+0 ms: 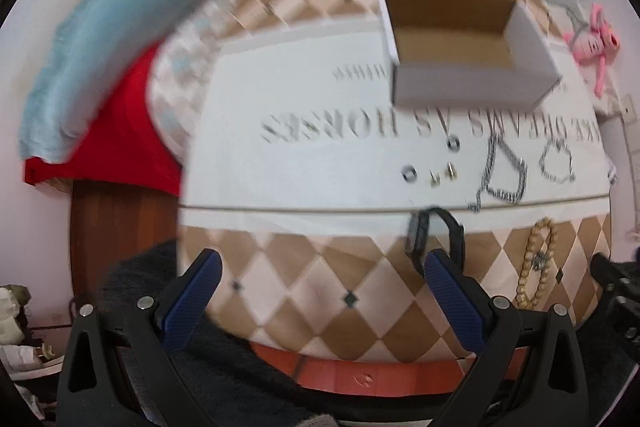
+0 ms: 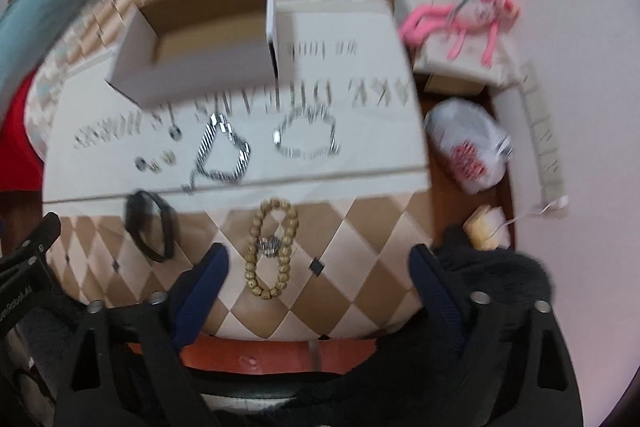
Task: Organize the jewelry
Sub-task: 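Grasp the black watch band with the left tool while the right tool grasps the wooden bead bracelet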
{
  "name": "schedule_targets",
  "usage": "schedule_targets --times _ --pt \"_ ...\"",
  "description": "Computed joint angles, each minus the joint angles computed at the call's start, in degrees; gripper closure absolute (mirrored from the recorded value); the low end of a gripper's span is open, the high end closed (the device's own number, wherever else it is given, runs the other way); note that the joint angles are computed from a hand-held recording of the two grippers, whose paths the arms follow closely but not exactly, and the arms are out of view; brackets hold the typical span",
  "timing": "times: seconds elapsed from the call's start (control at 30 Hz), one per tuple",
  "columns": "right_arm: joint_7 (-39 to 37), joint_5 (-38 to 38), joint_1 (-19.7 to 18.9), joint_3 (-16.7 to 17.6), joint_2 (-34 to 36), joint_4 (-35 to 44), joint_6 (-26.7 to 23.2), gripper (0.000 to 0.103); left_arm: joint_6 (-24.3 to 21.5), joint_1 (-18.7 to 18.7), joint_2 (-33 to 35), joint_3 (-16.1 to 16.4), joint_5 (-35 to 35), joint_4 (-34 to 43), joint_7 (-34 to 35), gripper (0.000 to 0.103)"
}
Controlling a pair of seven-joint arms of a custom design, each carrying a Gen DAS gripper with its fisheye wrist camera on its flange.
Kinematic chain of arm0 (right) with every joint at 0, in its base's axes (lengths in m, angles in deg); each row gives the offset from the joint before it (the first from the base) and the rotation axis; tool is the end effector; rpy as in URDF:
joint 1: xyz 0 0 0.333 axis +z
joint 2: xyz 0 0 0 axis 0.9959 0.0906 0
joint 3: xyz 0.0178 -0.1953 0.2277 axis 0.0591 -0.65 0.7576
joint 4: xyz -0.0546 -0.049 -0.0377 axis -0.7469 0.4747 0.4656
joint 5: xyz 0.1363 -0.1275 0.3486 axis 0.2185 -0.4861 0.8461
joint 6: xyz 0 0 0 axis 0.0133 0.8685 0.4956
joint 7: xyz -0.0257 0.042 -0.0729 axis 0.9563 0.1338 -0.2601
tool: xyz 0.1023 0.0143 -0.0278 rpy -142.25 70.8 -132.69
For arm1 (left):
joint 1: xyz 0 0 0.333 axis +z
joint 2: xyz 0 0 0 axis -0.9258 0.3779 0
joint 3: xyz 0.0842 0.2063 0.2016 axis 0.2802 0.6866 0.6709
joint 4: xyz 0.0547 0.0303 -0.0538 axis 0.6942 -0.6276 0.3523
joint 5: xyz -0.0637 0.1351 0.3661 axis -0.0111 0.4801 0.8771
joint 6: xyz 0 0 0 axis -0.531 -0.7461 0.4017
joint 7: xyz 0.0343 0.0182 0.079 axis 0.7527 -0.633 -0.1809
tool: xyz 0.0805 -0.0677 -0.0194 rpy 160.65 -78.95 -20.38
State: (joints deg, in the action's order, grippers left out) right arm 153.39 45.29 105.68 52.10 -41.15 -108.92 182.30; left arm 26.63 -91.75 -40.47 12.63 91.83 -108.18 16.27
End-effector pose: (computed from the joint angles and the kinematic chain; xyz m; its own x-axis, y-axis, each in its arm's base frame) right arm 0.5048 0.2526 0.5834 0.1280 -0.9889 0.0757 -0.9886 -0.1333 -0.0694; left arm 0.4796 -0.3462 0.5849 0.2474 -0.9514 -0.1832 -0.9624 -0.2193 -0.1605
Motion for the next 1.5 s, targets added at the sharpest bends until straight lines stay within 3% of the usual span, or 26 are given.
schedule_targets --times 0.07,0.3,0.5,0.6,0.7,0.87,1.03,1.17,1.4,1.43,1.5 --pt "0.29 1.98 -0.30 -0.30 -0.49 -3.96 1.70 0.029 1.54 0.34 0.42 0.10 -1.62 -1.73 -0.24 0.000" --pt "1.37 4.31 -0.44 -0.26 -0.54 -11.54 5.83 0.043 10.06 2.52 0.58 0.54 -10.53 -7.96 0.08 0.008" --pt "0.99 5.57 -0.72 -0.45 -1.10 -15.08 8.77 0.054 11.40 2.32 2.07 0.47 -10.49 -8.16 0.07 0.009" --pt "0.66 4.67 -0.72 -0.32 -1.85 -16.48 10.33 0.054 12.47 2.25 2.21 0.40 -11.06 -8.74 0.12 0.025" --pt "1.02 4.37 -0.67 -0.19 -2.49 -17.55 11.70 0.054 14.18 1.91 2.12 0.23 -10.66 -9.92 0.04 0.026" --pt "2.41 4.59 -0.34 0.11 -2.38 -16.76 10.80 0.054 19.59 1.78 -0.22 -0.03 -11.50 -14.55 -1.51 0.057" --pt "3.94 5.18 -0.14 0.13 -1.49 -14.90 8.36 0.054 23.02 1.61 -2.48 -0.48 -11.20 -18.42 -1.97 0.071" --pt "4.39 5.17 -0.55 -0.31 -0.50 -14.34 8.35 0.054 24.73 1.93 -5.31 -0.63 -11.42 -22.05 -1.68 0.091" --pt "4.79 4.41 -0.38 -0.10 -0.82 -15.46 10.84 0.054 26.94 2.57 -10.07 -1.16 -11.45 -27.89 -1.34 0.093" --pt "4.80 4.26 -0.26 0.01 -1.20 -16.00 11.51 0.058 27.04 2.51 -9.75 -1.36 -11.18 -27.66 -1.68 0.093" --pt "4.42 3.96 0.10 0.33 -2.02 -16.93 12.58 0.075 27.75 2.48 -9.94 -1.47 -11.16 -28.24 -2.29 0.093"
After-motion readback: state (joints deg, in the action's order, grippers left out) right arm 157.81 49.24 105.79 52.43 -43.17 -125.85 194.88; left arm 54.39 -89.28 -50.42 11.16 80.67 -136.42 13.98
